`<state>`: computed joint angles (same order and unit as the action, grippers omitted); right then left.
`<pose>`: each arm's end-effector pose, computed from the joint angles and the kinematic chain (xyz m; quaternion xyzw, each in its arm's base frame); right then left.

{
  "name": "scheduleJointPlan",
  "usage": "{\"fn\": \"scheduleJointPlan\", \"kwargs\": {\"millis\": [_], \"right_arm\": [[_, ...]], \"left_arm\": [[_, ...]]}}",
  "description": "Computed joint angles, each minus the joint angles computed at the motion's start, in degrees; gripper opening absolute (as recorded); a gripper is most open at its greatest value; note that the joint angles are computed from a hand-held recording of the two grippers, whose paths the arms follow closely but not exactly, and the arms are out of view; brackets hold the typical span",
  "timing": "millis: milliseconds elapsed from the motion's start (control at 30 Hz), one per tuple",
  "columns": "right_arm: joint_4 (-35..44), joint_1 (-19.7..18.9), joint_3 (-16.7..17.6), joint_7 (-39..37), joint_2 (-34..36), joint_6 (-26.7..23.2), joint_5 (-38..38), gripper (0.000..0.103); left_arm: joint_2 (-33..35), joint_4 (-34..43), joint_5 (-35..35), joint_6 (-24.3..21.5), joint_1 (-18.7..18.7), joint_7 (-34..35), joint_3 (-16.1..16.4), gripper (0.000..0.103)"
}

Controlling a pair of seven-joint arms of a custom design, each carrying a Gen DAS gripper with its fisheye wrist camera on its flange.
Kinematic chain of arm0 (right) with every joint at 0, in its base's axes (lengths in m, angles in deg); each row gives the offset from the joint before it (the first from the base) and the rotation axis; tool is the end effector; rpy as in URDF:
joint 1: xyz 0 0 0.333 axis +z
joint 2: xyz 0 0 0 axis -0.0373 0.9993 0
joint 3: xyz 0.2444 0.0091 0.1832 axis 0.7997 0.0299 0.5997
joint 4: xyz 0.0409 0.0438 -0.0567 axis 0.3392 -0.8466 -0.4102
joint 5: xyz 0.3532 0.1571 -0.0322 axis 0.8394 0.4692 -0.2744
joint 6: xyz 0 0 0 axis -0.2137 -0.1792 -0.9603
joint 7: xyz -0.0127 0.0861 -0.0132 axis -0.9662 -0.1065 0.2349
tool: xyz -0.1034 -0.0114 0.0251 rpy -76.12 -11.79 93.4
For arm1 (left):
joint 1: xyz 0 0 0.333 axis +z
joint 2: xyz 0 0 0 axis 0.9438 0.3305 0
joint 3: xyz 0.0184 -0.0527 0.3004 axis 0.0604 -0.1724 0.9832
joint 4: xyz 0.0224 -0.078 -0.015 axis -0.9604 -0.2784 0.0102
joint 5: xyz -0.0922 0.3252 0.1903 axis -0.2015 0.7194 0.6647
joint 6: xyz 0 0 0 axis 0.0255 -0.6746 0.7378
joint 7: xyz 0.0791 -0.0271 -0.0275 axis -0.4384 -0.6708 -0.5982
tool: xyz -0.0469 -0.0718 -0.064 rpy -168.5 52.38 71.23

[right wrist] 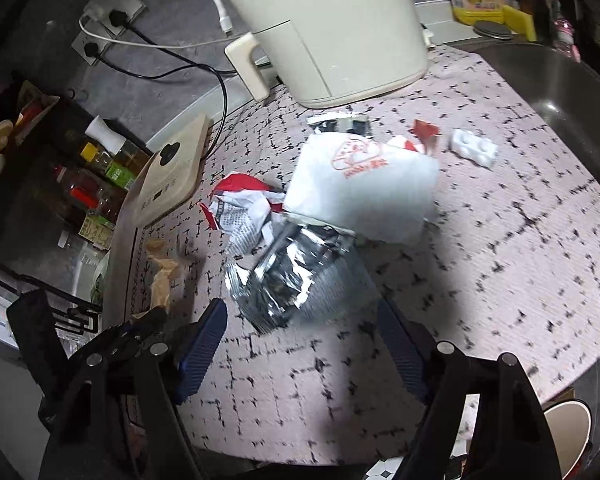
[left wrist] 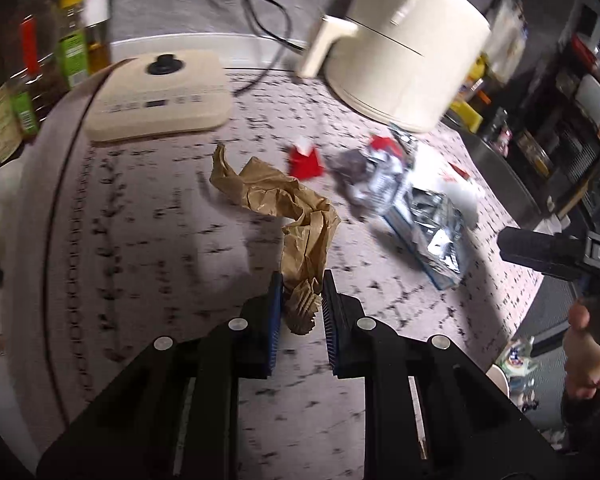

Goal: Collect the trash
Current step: 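Grasp brown paper with left gripper while right gripper grasps silver wrapper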

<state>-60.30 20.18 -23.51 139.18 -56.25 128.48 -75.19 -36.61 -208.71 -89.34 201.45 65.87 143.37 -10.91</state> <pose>0.4975 0.2909 0.5135 -0.7350 0.6028 -0.1674 0.2613 0.4159 -0.1379 0.4706 -0.7236 0.6014 -0.3053 0.1465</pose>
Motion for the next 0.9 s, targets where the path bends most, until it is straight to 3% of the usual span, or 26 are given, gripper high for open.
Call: {"fn": "scheduleJointPlan", "kwargs": {"millis": [133, 267, 400, 467, 500, 567, 633, 900], "right_arm": [[4.6, 0.7, 0.6, 1.5, 4.3, -2.3, -1.4, 0.075], [9.5, 2.1, 0.2, 8.4, 8.1, -7.7, -9.0, 0.068], [12.5, 3.1, 0.2, 8.6, 10.6, -10.2, -10.6, 0.068], [13.9, 3.8, 0.1, 8.4, 11.6, -12.4, -11.7, 0.059], [14.6, 4.0, 0.0, 8.3, 12.2, -13.7, -12.0, 0.046], [14.1, 4.2, -0.2, 8.6, 11.9, -13.5, -12.4, 0.038], [13.3, 4.1, 0.0, 7.3, 11.3, -12.8, -11.4, 0.02], [6.4, 2.7, 0.4, 2.8, 4.3, -6.3, -6.6, 0.017]], "left_arm": [[-1.8, -1.8, -0.6, 0.0, 0.5, 0.0, 1.1, 0.019], [-2.8, -3.1, -1.8, -0.2, 0.8, 0.1, 1.9, 0.019], [-2.7, -3.5, -2.2, 0.3, 1.4, 0.1, 2.0, 0.019], [-2.4, -3.4, -2.5, 0.9, 1.4, 0.0, 1.9, 0.019], [-2.2, -3.5, -2.7, 1.3, 1.3, 0.1, 1.9, 0.019], [-2.2, -3.6, -2.9, 2.0, 1.4, -0.3, 1.6, 0.019], [-2.6, -3.8, -2.6, 2.2, 1.8, -0.9, 0.9, 0.019], [-4.6, -4.1, -0.9, 3.0, 2.5, -4.8, -2.3, 0.019]]}}
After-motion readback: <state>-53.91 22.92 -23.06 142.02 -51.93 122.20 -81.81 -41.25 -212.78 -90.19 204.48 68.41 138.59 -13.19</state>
